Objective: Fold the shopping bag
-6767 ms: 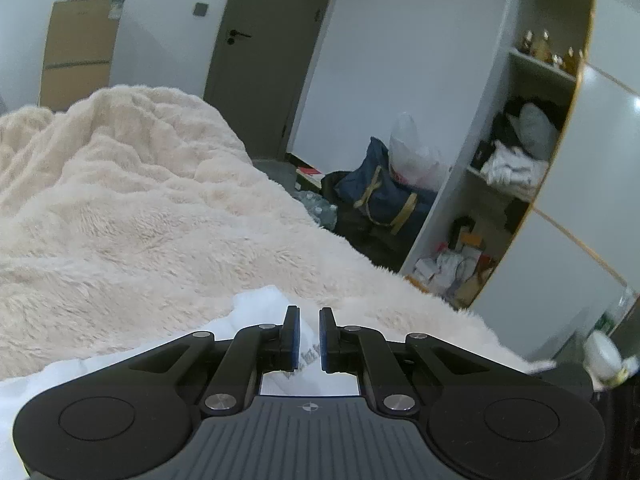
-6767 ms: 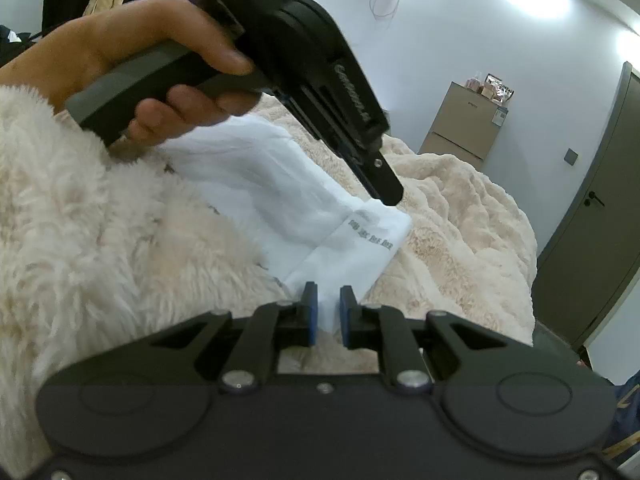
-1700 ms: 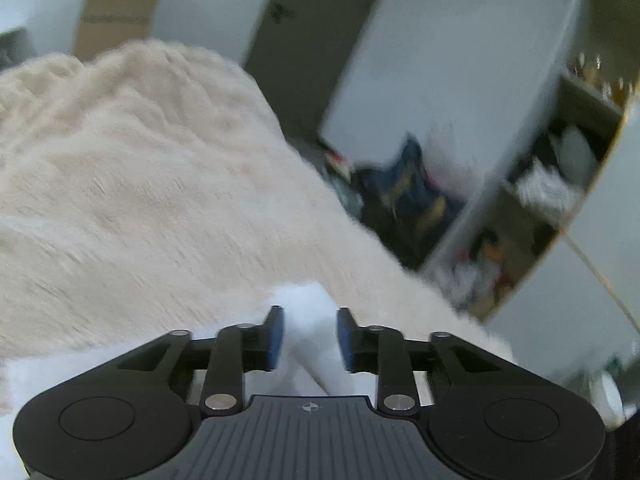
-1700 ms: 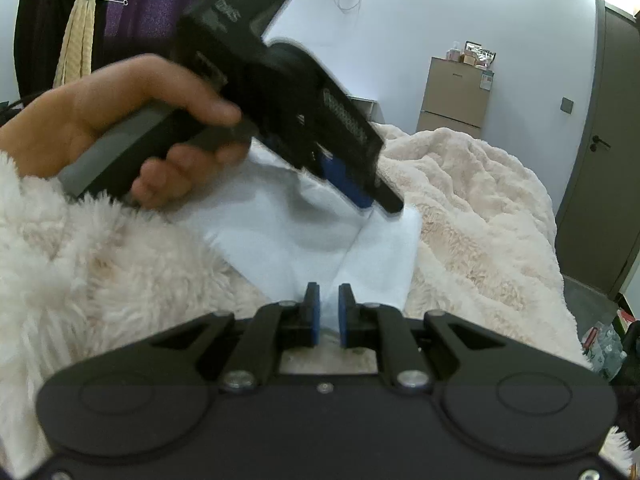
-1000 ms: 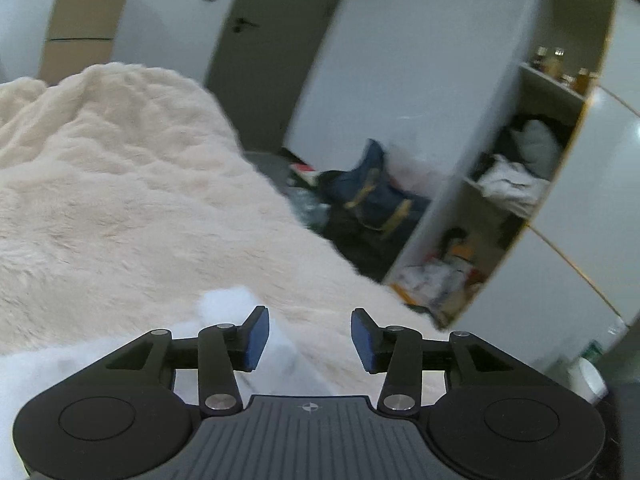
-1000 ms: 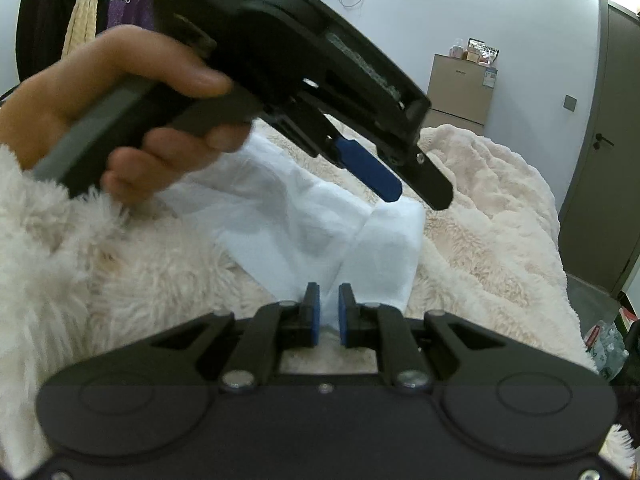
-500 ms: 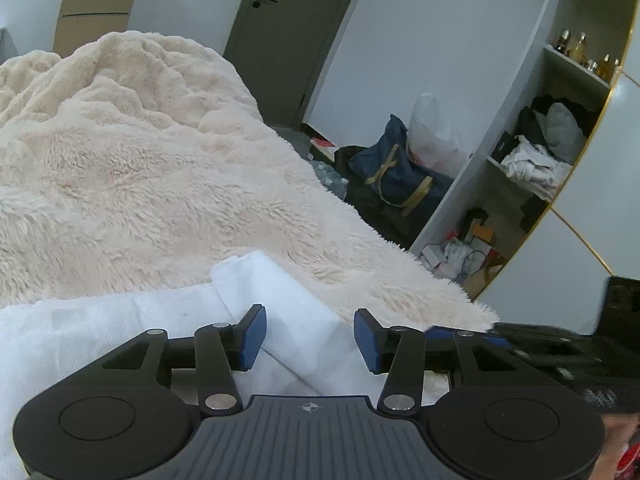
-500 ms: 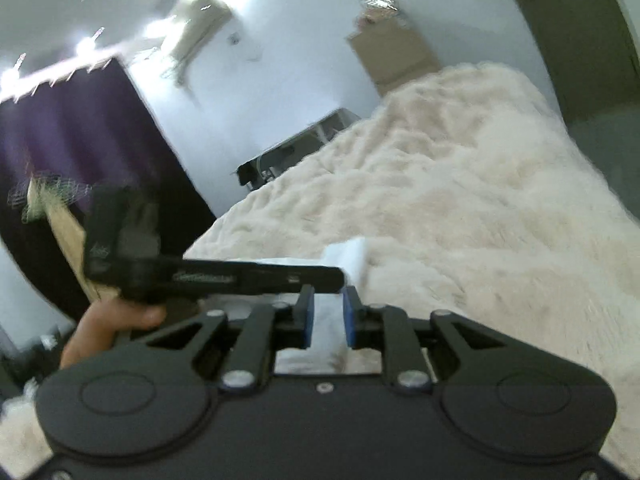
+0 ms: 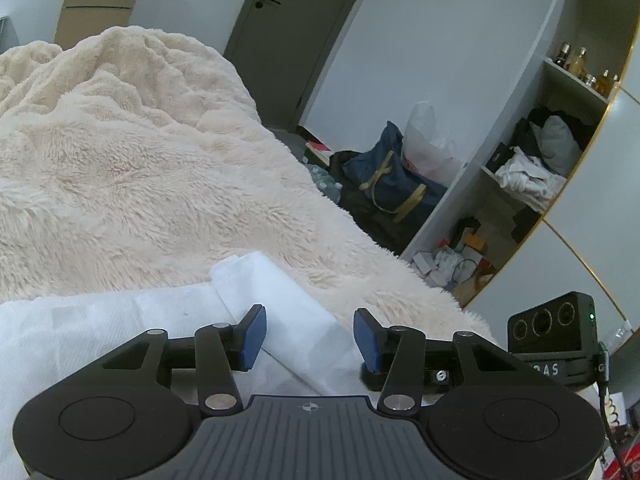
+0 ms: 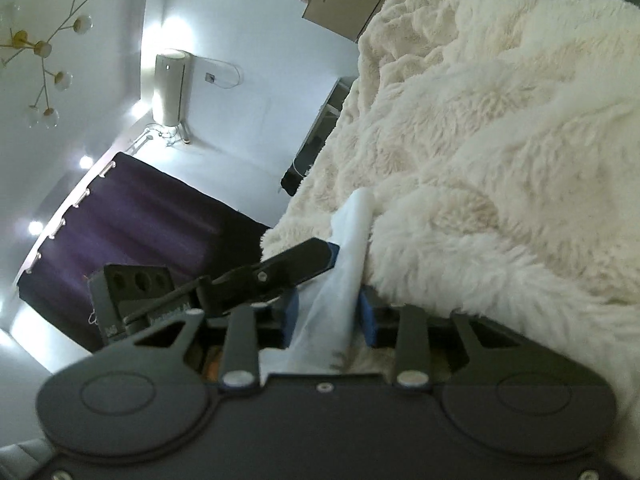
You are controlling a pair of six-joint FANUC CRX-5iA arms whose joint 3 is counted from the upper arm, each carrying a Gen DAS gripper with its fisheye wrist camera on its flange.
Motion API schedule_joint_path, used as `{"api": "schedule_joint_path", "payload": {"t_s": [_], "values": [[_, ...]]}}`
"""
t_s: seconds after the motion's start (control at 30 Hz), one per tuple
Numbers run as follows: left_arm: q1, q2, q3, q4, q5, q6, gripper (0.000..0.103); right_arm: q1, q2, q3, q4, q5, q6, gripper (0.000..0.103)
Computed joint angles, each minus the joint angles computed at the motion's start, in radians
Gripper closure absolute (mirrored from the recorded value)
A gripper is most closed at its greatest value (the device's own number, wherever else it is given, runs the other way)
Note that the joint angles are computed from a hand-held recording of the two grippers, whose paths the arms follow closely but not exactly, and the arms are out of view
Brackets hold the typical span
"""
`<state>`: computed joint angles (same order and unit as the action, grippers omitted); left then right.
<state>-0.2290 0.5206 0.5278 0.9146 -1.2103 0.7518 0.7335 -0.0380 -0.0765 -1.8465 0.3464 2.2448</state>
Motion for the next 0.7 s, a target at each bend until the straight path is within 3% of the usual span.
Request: {"api": "schedule_joint_path", "payload": {"t_s": [0.1, 0.17, 0.27, 0.37, 0.53, 0.7], "values": [[-0.001, -0.011, -0.016, -0.001, 0.009, -0.016, 0.06, 0.018, 0.014, 0.025, -0.031, 0.075, 0.049, 0.09], [0.001, -0.021, -0.031, 0.012, 0.018, -0.027, 0.06, 0.014, 0.019, 0.043, -0.087, 0.106, 0.131, 0.092], [0.013, -0.045, -0.075, 0.081, 0.033, -0.058, 0.059, 0.025, 0.032, 0.098, -0.213, 0.229, 0.377, 0.093], [0.025, -0.078, -0.126, 0.145, 0.071, -0.095, 0.053, 0.091, 0.089, 0.227, -0.264, 0.482, 0.671, 0.093], [0.028, -0.095, -0.153, 0.18, 0.091, -0.111, 0.053, 0.233, 0.292, 0.54, -0.172, 0.972, 1.113, 0.093], [0.018, -0.076, -0.121, 0.149, 0.064, -0.095, 0.053, 0.272, 0.43, 0.716, -0.123, 1.138, 1.346, 0.093]]}}
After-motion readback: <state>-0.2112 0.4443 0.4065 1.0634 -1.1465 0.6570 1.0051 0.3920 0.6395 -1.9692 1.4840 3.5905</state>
